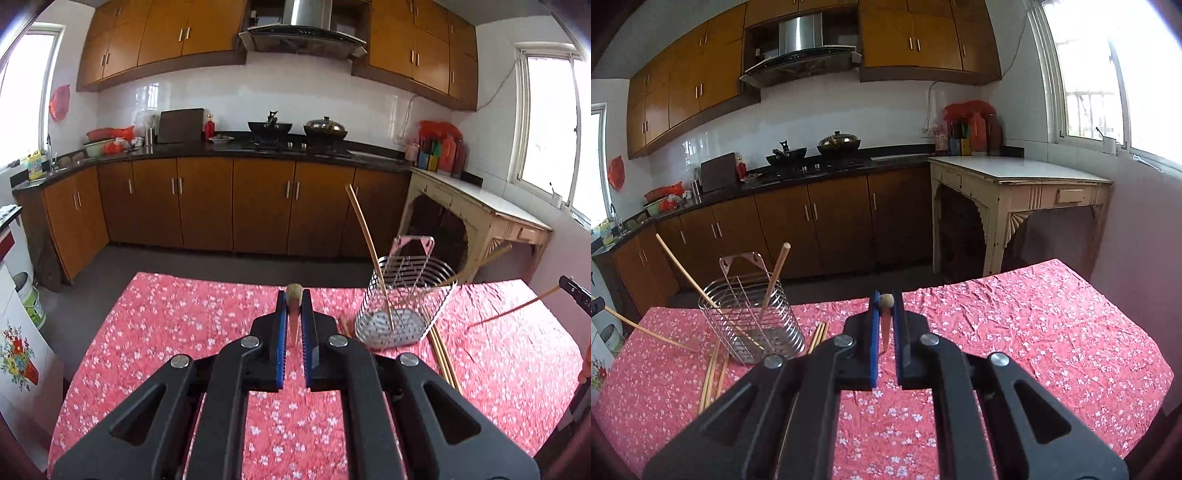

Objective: Organize utensils
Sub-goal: 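Lift both chopsticks and carry them above the wire holder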

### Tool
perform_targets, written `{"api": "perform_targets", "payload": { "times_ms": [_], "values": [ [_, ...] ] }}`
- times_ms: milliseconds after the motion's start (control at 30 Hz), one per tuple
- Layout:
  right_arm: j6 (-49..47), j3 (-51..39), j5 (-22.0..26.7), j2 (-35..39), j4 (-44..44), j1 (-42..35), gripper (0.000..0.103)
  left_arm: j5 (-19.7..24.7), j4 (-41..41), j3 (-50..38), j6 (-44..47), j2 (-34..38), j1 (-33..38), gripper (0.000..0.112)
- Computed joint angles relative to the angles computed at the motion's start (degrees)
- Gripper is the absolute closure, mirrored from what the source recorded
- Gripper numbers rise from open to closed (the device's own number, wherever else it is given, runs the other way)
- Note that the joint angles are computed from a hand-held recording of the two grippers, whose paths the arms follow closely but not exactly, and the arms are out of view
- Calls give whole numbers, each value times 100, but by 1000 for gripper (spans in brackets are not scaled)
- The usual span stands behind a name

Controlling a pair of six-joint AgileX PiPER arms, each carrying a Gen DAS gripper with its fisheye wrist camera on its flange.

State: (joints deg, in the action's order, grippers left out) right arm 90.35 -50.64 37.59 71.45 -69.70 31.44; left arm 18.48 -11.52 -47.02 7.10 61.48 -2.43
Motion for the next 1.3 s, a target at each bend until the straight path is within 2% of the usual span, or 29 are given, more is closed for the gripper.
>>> {"api": "perform_targets", "payload": {
  "times_ms": [200, 367, 600, 900, 1100, 1200, 1300],
  "values": [
    [-384, -378, -140, 45, 329, -158, 95, -9, 419, -273, -440, 86, -42, 105],
    [-657, -500, 13, -76, 444, 5, 95, 4, 736, -297, -741, 37, -139, 105],
    [-1537, -617, -36, -473, 1199, -16, 95, 72, 835, -265, -808, -174, -218, 105],
    [-2513, -1028, 296, -967, 1970, 707, 95, 295, 1095, -530, -1103, -459, -546, 105],
    [-3027, -1720, 429, -854, 2380, 985, 95, 487, 2486, -970, -2569, -411, -1283, 105],
    [-3197, -2276, 551, -538, 2470, 1093, 95, 639, 3324, -1332, -3456, -254, -1762, 105],
    [-3754, -2932, 415, -51, 3117, 768, 95, 736, 4018, -1707, -4243, 1, -2157, 105]
  ]
}}
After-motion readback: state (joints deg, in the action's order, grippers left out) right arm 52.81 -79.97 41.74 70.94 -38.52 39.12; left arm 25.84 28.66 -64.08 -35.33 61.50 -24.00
